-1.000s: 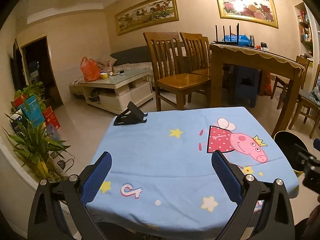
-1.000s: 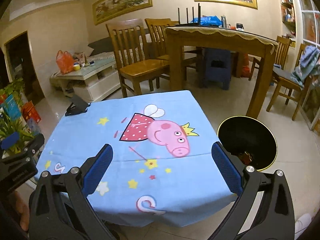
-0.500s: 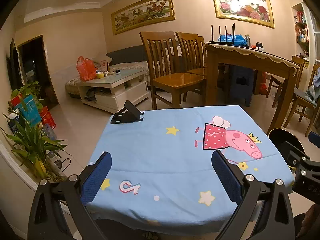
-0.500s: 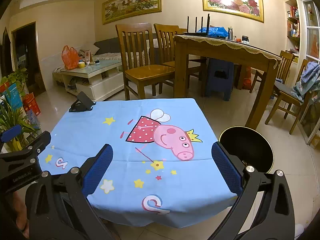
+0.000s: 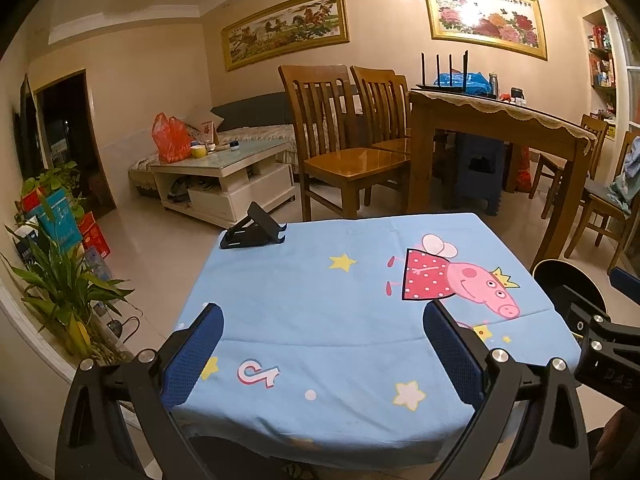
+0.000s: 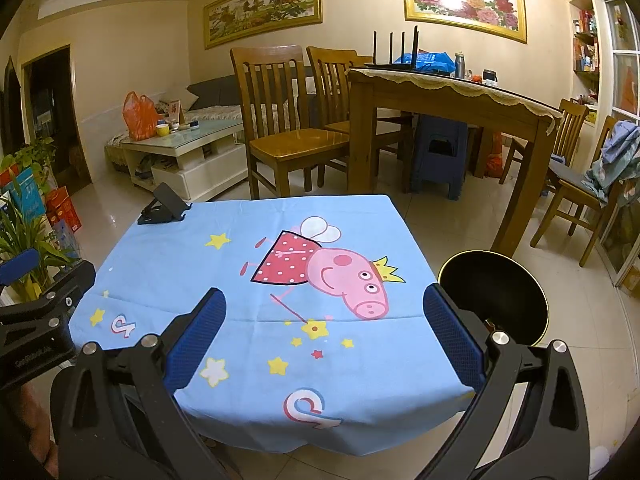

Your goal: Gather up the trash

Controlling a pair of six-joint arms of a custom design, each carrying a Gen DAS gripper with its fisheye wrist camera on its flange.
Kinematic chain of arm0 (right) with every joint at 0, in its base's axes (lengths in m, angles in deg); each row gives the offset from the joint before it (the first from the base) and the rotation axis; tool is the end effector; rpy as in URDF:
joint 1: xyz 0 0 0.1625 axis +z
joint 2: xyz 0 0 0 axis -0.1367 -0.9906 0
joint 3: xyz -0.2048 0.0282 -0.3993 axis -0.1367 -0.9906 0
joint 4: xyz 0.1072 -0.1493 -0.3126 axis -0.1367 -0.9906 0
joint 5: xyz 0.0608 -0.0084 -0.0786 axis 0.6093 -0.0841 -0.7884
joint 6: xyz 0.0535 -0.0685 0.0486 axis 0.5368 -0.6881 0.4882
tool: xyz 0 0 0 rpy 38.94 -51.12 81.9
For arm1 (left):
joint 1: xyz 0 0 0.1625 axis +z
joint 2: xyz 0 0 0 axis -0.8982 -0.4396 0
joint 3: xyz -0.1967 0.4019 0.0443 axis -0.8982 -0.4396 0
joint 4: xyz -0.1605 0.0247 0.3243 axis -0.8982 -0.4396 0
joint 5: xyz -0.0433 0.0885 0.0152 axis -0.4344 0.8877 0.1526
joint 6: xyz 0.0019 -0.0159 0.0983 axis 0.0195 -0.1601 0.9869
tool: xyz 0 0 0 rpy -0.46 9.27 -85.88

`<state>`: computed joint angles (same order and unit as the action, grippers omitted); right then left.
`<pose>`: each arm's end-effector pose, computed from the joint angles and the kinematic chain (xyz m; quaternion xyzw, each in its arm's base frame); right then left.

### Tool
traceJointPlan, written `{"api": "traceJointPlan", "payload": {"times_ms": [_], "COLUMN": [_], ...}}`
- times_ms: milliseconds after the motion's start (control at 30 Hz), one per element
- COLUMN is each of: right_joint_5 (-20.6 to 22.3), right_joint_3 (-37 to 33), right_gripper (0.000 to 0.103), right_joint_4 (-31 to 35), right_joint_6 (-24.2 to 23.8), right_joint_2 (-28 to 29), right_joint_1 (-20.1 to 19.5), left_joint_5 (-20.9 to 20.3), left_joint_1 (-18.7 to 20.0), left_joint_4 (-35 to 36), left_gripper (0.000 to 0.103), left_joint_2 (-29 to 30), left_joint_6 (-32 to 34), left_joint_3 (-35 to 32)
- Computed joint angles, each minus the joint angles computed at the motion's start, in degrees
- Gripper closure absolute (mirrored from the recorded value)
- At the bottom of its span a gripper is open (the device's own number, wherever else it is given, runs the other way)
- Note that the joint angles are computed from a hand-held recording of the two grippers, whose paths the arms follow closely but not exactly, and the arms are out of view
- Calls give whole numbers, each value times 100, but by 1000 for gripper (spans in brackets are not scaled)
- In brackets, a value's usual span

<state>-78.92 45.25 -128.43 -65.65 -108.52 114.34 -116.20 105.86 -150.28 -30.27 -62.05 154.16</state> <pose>0.2480 -0.6006 0.2881 0.1270 -0.8060 0.4615 0.3483 -0.3670 -0.6257 0.1862 0.2395 0.8014 -0.4154 0.3575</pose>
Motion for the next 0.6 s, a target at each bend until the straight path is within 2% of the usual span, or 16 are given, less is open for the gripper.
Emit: {"api": "traceJointPlan", "payload": {"times_ms": [600], "right_joint_5": [-7], "right_joint_3": [3], "right_gripper": [6], "right_joint_4": [36], "right_joint_6": [21], "right_joint_2": [-21], "right_joint_1": [-7], "left_joint_5": [5], "left_joint_1": [2], "left_joint_4": [32], "left_gripper": [6], "left_joint_2": [-8], "left_joint_6": [-53], "left_joint_3": [19]}}
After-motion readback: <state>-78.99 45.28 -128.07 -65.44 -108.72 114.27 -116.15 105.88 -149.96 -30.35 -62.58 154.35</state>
